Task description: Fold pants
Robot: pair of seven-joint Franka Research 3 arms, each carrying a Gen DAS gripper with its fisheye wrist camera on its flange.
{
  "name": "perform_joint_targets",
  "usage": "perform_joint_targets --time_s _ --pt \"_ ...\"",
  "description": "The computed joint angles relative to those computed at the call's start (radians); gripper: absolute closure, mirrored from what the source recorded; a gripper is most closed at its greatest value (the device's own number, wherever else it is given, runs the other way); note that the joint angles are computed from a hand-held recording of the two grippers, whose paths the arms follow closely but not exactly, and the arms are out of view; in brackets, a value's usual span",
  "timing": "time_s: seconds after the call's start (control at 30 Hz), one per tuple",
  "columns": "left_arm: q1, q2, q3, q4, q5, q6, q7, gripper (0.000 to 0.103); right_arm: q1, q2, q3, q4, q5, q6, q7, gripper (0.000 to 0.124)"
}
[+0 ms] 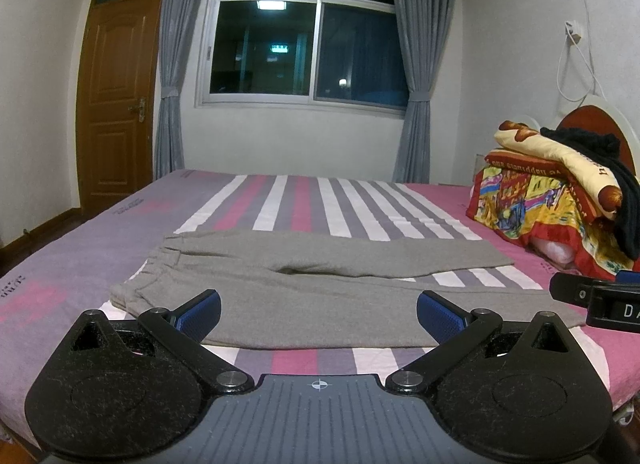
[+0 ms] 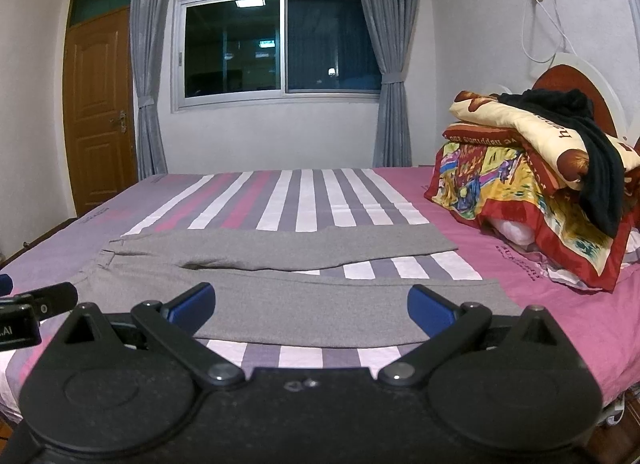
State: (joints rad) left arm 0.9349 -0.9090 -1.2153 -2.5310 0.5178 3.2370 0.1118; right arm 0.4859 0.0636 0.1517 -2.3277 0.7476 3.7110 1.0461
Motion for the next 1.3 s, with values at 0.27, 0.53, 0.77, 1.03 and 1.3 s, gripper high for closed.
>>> perform_joint_targets --time_s 0.27,0.53,0.77,1.03,1.3 --pt "0.001 -0.002 0.0 0.001 -0.002 0.0 0.0 0.0 0.002 -0.001 0.001 0.001 0.007 0.003 -0.008 0.021" --pt "-0.002 -0.001 0.003 0.0 -0.002 0.003 0.006 0.0 0.006 -0.003 0.002 0.011 0.03 -0.006 -0.033 0.021" --pt "0.001 0.005 0.003 -0.001 0.0 0.004 0.013 0.0 0.007 -0.002 0.002 0.012 0.033 -0.01 -0.04 0.021" --pt "0.016 0.039 0.003 0.0 0.002 0.036 0.027 0.0 0.003 0.014 0.0 0.012 -0.001 -0.001 -0.022 0.021" --pt "0.227 0.128 -0.026 0.043 -0.017 0.167 0.182 0.0 -0.119 0.09 -0.017 0.102 -0.449 -0.044 0.189 0.021"
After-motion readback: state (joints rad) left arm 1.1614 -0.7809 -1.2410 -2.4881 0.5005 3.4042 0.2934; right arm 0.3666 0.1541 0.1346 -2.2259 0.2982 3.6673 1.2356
